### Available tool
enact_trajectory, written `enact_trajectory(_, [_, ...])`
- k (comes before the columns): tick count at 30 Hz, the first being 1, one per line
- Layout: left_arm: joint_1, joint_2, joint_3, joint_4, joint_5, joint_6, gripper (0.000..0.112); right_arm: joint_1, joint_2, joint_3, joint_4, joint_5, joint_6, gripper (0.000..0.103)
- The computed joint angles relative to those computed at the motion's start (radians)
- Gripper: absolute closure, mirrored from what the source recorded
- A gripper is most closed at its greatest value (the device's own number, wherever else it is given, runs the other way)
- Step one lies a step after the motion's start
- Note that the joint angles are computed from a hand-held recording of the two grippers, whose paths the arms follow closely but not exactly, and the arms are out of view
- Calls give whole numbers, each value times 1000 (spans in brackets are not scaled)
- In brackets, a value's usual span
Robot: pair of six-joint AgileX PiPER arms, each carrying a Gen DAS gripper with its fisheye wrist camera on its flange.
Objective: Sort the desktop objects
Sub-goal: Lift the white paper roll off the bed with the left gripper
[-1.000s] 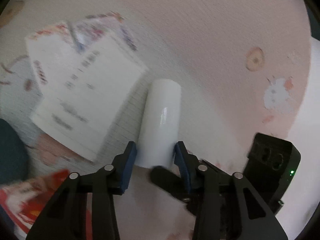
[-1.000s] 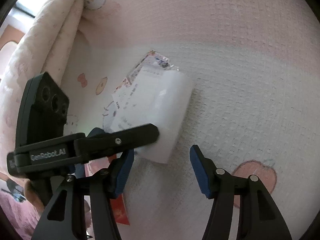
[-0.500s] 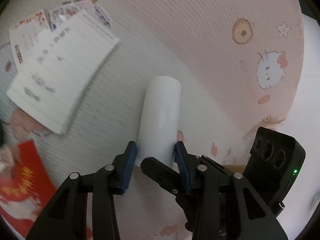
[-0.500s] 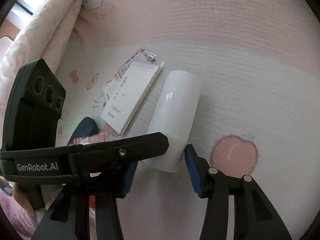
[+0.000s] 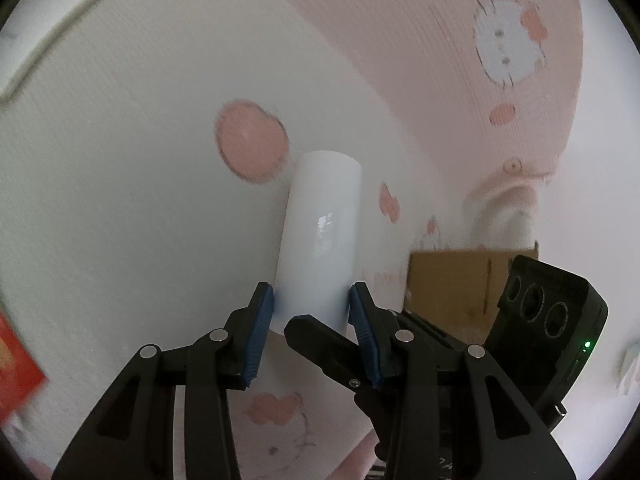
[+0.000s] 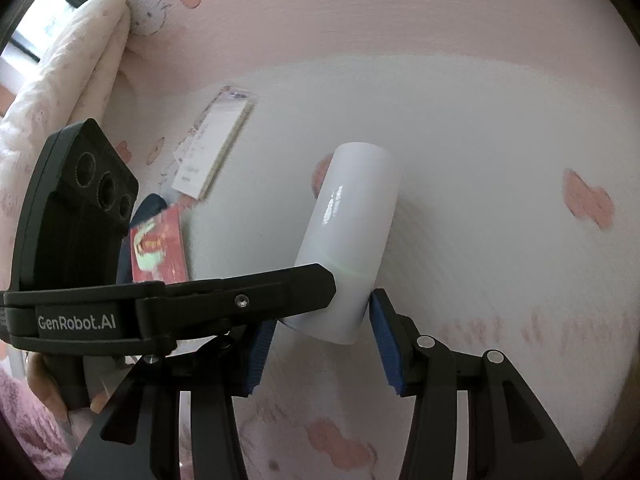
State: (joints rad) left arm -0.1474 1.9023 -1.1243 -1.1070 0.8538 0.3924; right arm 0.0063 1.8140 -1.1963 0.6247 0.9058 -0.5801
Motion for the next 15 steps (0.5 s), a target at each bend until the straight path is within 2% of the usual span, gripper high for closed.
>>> enact_trajectory(8, [-122,-108,86,9,-68,-41,68,-162,-152,145,33,40,-102,58])
enact_trajectory(10, [-141,-132,119,-4,-85,-34,68,-162,-174,175,43,27,-106,58])
enact_trajectory(14, [-175,-117,117,-10,-94,-56,68,-209,-210,227,54,29,-137,58])
enact_trajectory(15, [-195,-88,73,10,-93,-92,68,-231,-215,237,53,39,-146,58])
